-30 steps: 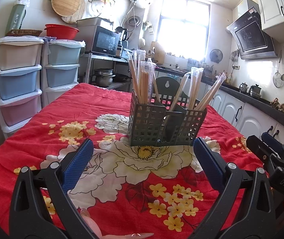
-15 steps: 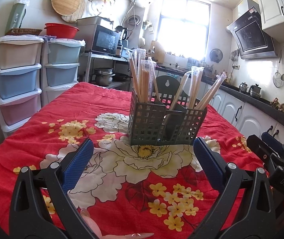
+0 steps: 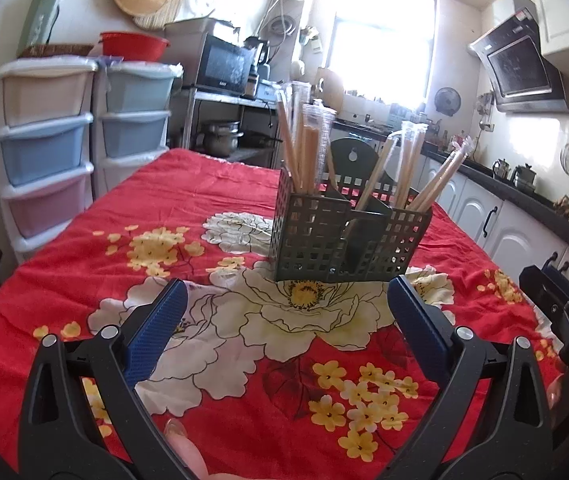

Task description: Organize utensils

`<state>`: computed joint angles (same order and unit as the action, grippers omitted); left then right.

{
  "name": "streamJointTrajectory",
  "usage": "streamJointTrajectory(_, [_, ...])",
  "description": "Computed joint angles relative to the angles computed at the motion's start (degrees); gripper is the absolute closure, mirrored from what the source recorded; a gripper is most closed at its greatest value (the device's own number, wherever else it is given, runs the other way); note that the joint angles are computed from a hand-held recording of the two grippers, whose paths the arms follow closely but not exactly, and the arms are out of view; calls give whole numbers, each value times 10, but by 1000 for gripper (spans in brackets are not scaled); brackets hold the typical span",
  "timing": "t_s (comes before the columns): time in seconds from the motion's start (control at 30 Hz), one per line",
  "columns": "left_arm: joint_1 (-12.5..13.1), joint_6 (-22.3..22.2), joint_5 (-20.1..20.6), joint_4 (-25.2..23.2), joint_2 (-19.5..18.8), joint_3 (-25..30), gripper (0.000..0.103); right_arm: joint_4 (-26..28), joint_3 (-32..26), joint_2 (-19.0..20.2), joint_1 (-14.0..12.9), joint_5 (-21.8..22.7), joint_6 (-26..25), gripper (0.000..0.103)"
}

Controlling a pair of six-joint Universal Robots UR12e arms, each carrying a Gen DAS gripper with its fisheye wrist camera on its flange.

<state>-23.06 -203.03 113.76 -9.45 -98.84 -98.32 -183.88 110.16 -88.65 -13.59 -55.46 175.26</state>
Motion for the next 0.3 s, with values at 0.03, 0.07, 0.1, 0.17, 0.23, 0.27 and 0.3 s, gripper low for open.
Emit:
streamJointTrajectory(0.03, [5, -11, -6, -23, 5, 3, 11, 12, -5, -1, -2, 0, 0, 7])
streamJointTrajectory(0.07, [11, -23, -14, -42, 11, 4, 11, 22, -11, 0, -5, -5, 2, 7])
streamJointTrajectory(0.1, [17, -33, -20, -66, 16, 8, 11, 34, -19, 1, -8, -13, 5, 7])
streamJointTrajectory(0.17, [42, -46, -36, -141, 24, 27, 11, 90, -47, 7, -7, -49, -21, 7])
streamJointTrajectory(0.23, [66, -49, -40, -218, 20, 52, 11, 180, -91, 25, -4, -102, -49, 7])
streamJointTrajectory(0.27, [79, -51, -38, -258, 11, 67, 11, 219, -111, 37, -3, -120, -51, 7])
streamJointTrajectory(0.3, [87, -54, -34, -288, 4, 79, 11, 278, -139, 52, 2, -155, -60, 7])
